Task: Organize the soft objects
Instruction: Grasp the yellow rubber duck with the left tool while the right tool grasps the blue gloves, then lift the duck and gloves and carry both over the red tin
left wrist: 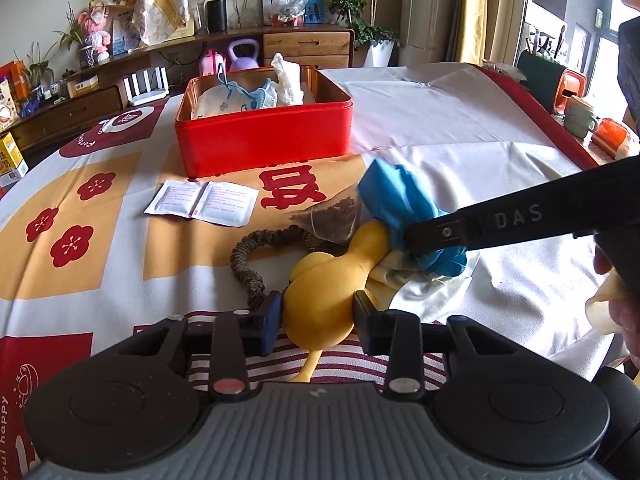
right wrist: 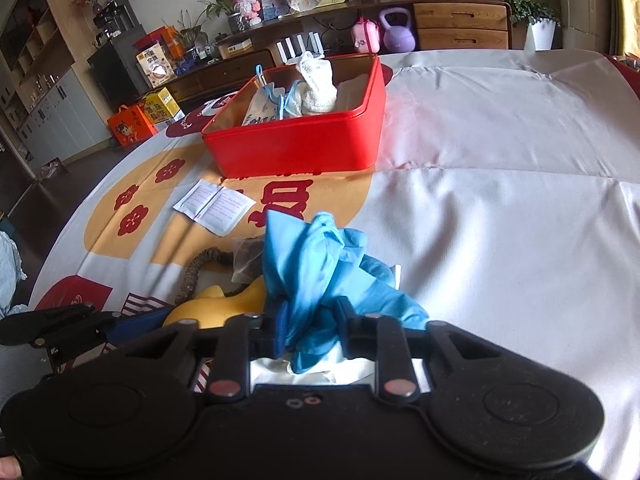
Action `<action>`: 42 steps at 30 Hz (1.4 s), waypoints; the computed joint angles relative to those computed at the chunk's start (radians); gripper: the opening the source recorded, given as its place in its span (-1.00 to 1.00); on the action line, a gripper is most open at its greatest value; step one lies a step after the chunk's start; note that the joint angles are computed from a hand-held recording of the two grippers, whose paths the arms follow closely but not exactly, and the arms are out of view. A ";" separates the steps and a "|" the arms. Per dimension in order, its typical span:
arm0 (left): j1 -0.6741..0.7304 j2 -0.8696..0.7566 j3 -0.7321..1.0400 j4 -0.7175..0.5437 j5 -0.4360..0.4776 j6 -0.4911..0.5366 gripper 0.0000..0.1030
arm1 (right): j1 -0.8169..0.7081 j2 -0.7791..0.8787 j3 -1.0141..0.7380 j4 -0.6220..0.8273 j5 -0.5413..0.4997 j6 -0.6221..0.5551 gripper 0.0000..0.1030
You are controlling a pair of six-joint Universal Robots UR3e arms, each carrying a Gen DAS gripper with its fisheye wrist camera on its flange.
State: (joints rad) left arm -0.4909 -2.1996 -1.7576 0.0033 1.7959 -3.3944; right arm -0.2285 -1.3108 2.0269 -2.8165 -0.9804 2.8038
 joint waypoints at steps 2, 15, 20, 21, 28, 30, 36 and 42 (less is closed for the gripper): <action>0.005 0.004 -0.004 0.000 -0.007 -0.006 -0.34 | -0.009 -0.016 0.012 0.000 0.004 -0.006 -0.75; 0.013 0.036 -0.005 -0.040 -0.020 -0.052 -0.46 | -0.073 -0.120 0.094 -0.002 0.053 -0.043 -0.91; 0.018 0.056 -0.018 -0.050 -0.023 -0.068 -0.46 | -0.094 -0.150 0.115 0.008 0.070 -0.053 -0.91; 0.018 0.062 -0.023 -0.050 -0.024 -0.070 -0.46 | -0.099 -0.156 0.118 0.011 0.075 -0.054 -0.91; 0.039 0.110 -0.062 -0.042 -0.048 -0.112 -0.46 | -0.128 -0.195 0.134 0.045 0.105 -0.063 -0.91; 0.043 0.125 -0.071 -0.038 -0.049 -0.123 -0.46 | -0.135 -0.207 0.137 0.057 0.116 -0.067 -0.91; 0.049 0.168 -0.092 -0.039 -0.050 -0.150 -0.46 | -0.153 -0.253 0.137 0.110 0.147 -0.084 -0.91; 0.045 0.208 -0.090 -0.049 -0.042 -0.166 -0.46 | -0.163 -0.306 0.106 0.212 0.178 -0.107 -0.91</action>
